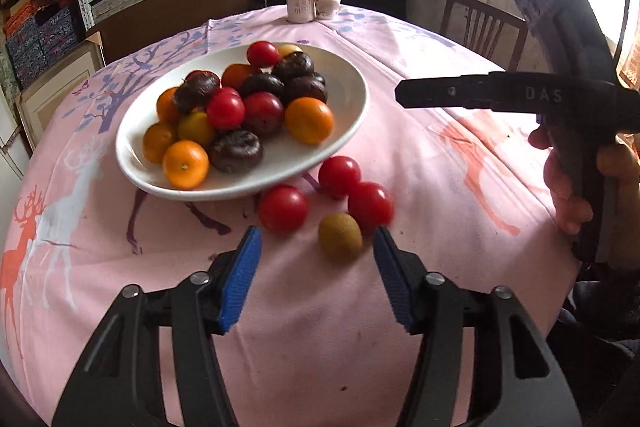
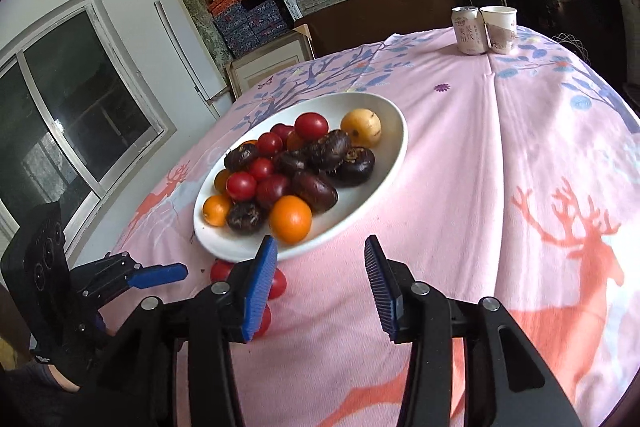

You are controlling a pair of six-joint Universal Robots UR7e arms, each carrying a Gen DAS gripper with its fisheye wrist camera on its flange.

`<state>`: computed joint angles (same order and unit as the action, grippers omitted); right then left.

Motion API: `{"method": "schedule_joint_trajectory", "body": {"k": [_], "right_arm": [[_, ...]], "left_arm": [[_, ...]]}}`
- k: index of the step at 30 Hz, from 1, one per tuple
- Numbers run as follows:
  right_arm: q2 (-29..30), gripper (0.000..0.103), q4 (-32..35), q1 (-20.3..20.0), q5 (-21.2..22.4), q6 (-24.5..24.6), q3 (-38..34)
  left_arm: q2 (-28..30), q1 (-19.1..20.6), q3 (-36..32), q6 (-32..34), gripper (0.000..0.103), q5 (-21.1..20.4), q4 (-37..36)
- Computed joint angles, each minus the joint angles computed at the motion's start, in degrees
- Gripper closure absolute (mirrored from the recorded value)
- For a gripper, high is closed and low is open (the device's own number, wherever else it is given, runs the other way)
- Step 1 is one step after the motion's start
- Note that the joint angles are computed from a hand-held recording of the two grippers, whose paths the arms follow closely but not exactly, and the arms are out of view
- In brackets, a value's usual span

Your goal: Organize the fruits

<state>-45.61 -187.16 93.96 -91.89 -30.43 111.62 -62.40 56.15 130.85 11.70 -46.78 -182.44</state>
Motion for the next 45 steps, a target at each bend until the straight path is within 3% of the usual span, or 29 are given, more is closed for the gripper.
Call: {"method": "schedule_joint_trajectory", "body": {"k": [6,13,17,21,22,25,28,31,34,41,45], "right_arm": [[-0.4,0.057,-0.5,-0.5,0.6,-0.5,1.6],[-0.4,0.057,2.7,1.4,-2.5,-5.9,3.0],[1.9,0.057,2.0,4.3,-7.4,-9.6,2.5],[5.0,0.058,3.8,6.4,-13.2,-9.3,-0.2],[5.3,0.072,4.2,6.6,-14.0,-8.9,-0.6],[4.3,0.072,3.2,6.2,-12.0,-8.0,0.3],[1.6,0.072,4.6,5.1,-7.1,-6.6,1.3],[0.7,0.072,4.9,5.5,-4.8,-5.9,-0.5],[2.1,0.072,6.7,6.8,-5.4,-4.6,-5.8],[10.2,0.071,12.0,8.6,-6.6,-2.1,-21.4],[12.4,0.058,10.4,8.6,-7.1,-1.6,-24.1]], "left_arm": [[3.4,0.6,-1.8,-1.3,0.078,0.4,1.3],[0.7,-0.9,1.9,0.0,0.079,-0.1,-6.0],[-2.8,-1.9,3.9,-0.8,0.079,1.5,-6.6],[-5.0,-1.8,4.5,-1.6,0.079,2.3,-6.1],[-5.3,-1.5,4.5,-1.8,0.079,2.3,-6.0],[-6.0,-0.9,4.4,-2.0,0.079,1.9,-6.2],[-6.7,-0.5,3.8,-1.3,0.079,1.2,-6.4],[-6.1,0.1,1.1,0.9,0.078,1.0,-6.4],[-4.3,2.0,-4.3,2.7,0.078,-0.1,-4.9],[1.5,7.1,-18.2,1.6,0.077,-2.5,2.4],[3.1,8.0,-20.8,0.5,0.054,-2.2,1.9]]}}
